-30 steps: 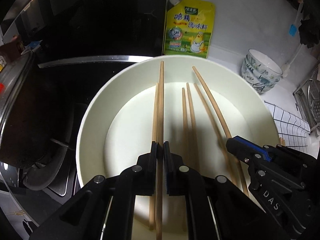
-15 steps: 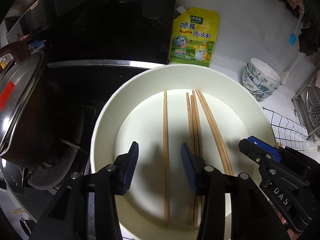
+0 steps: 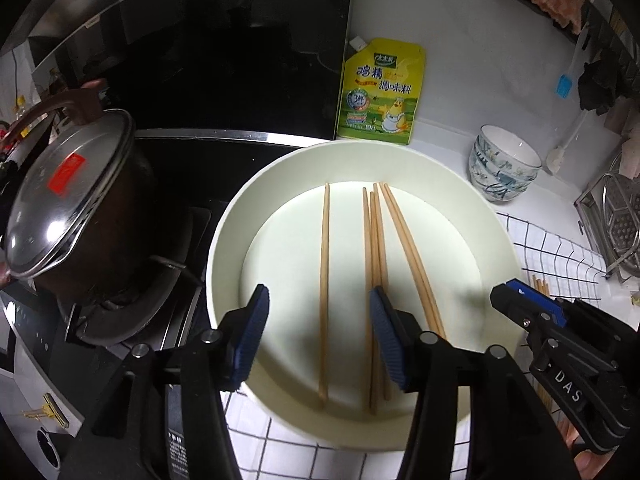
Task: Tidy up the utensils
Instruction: 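Lift both open grippers out of the basin and move back over the chopstick row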
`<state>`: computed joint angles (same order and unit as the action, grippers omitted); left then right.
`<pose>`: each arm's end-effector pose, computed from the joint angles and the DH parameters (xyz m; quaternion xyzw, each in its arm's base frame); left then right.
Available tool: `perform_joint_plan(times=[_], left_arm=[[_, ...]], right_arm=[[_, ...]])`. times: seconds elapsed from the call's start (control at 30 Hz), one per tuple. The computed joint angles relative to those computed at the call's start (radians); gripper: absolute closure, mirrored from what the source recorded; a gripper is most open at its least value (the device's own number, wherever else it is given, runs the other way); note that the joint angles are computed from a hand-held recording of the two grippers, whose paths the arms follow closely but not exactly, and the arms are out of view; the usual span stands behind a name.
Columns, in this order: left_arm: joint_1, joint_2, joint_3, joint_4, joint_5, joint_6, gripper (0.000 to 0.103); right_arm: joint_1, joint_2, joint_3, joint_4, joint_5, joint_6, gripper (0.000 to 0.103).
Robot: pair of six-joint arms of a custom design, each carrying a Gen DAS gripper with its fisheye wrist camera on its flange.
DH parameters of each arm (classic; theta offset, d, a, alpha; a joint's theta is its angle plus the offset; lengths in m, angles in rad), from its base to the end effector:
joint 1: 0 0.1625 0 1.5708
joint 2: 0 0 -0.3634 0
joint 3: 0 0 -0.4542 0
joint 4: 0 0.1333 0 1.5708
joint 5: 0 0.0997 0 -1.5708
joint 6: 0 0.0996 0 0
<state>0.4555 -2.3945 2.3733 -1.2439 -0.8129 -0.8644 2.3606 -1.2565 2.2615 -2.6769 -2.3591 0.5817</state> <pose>-0.1454 -0.2959 0.3201 0.1708 0.9040 -0.2280 0.3189 0.3723 -0.2808 0.0649 0.0765 -0.9192 0.2790 0.2673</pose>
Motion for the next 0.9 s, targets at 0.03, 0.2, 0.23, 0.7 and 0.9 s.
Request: perform_joint_plan(times=[0.03,0.2,0.23,0.7,0.9], left_arm=[[-0.016,-0.006,-0.002,0.019,-0.001,-0.022,0.049],[-0.096,-0.028,-0.008,0.103,-0.013,-0.117,0.046],[-0.113,-0.031,-0.008,0.119,-0.017,-0.137,0.043],[-0.279,-0.014,0.015,0.17,-0.09,-0.293,0.036],[-0.32,0.007,0.045,0.118,-0.125,-0.306,0.031]], right_arm=[[0.008,-0.015,0.007,0.014,-0.003,0.006,0.087],[0.038,-0.076,0.039,0.061,-0.018,0.033,0.084],[0.044,-0.089,0.046,0.071,-0.021,0.039,0.083],[0.108,-0.346,0.17,0.267,-0.085,0.151,0.077],[0.111,-0.479,0.231,0.389,-0.107,0.222,0.075]])
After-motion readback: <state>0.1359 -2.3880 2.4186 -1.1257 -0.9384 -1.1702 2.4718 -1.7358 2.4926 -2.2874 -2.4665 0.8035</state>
